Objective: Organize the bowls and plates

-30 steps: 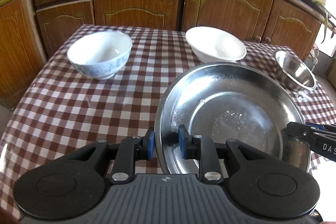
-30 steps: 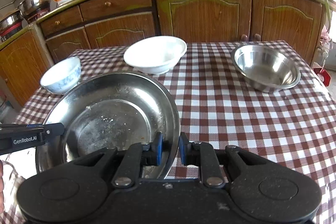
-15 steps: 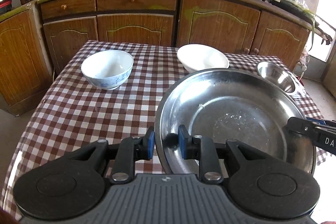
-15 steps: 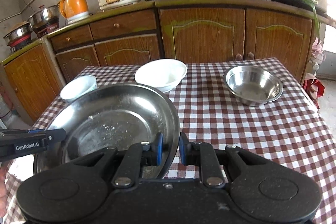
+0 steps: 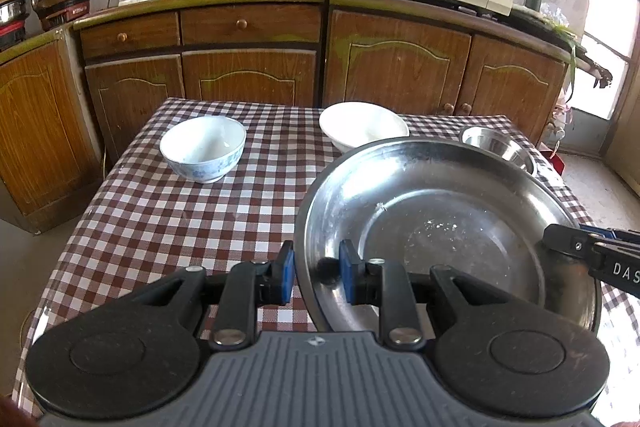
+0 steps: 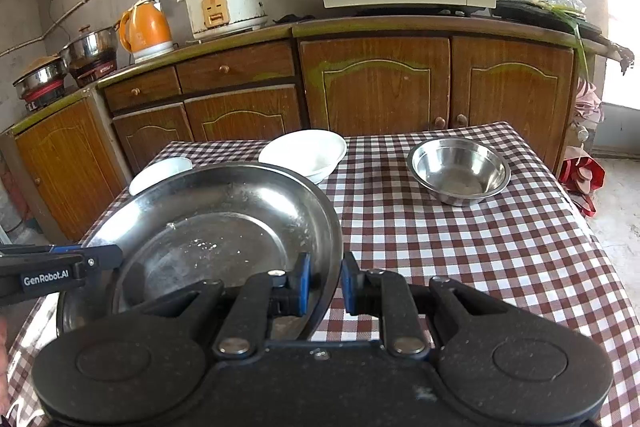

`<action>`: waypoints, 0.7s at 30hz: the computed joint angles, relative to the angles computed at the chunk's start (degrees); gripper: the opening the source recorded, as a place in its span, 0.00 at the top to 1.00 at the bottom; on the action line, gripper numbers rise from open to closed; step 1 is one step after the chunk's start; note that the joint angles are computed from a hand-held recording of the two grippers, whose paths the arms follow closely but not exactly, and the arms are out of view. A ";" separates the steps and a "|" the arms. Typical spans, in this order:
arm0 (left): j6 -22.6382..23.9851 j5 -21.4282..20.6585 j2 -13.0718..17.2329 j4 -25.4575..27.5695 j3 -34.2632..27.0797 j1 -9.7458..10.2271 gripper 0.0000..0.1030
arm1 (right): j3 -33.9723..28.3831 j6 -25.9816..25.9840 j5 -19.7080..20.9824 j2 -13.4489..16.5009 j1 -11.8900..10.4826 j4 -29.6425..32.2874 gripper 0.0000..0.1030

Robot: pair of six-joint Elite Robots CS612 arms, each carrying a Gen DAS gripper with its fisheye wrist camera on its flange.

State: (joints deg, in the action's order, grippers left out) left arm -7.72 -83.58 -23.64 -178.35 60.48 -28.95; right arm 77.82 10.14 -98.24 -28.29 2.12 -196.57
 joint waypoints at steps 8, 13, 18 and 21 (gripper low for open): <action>0.52 0.02 -1.71 -2.61 3.41 -0.45 0.76 | 3.05 0.08 -0.24 -1.48 0.01 -3.06 0.79; 0.82 0.02 -2.63 -4.23 5.34 -0.72 0.76 | 5.04 -0.06 -0.74 -2.43 0.11 -5.06 0.79; 0.80 -0.16 -3.37 -5.58 7.01 -0.87 0.76 | 6.44 -0.10 -1.12 -3.09 0.22 -6.49 0.79; 0.74 -0.23 -3.66 -6.15 7.64 -0.91 0.76 | 7.31 -0.13 -1.34 -3.47 0.30 -7.33 0.79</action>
State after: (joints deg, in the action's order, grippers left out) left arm -6.97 -83.81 -27.30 -184.49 68.12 -29.86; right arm 85.12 10.01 -99.57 -31.76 2.42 -203.90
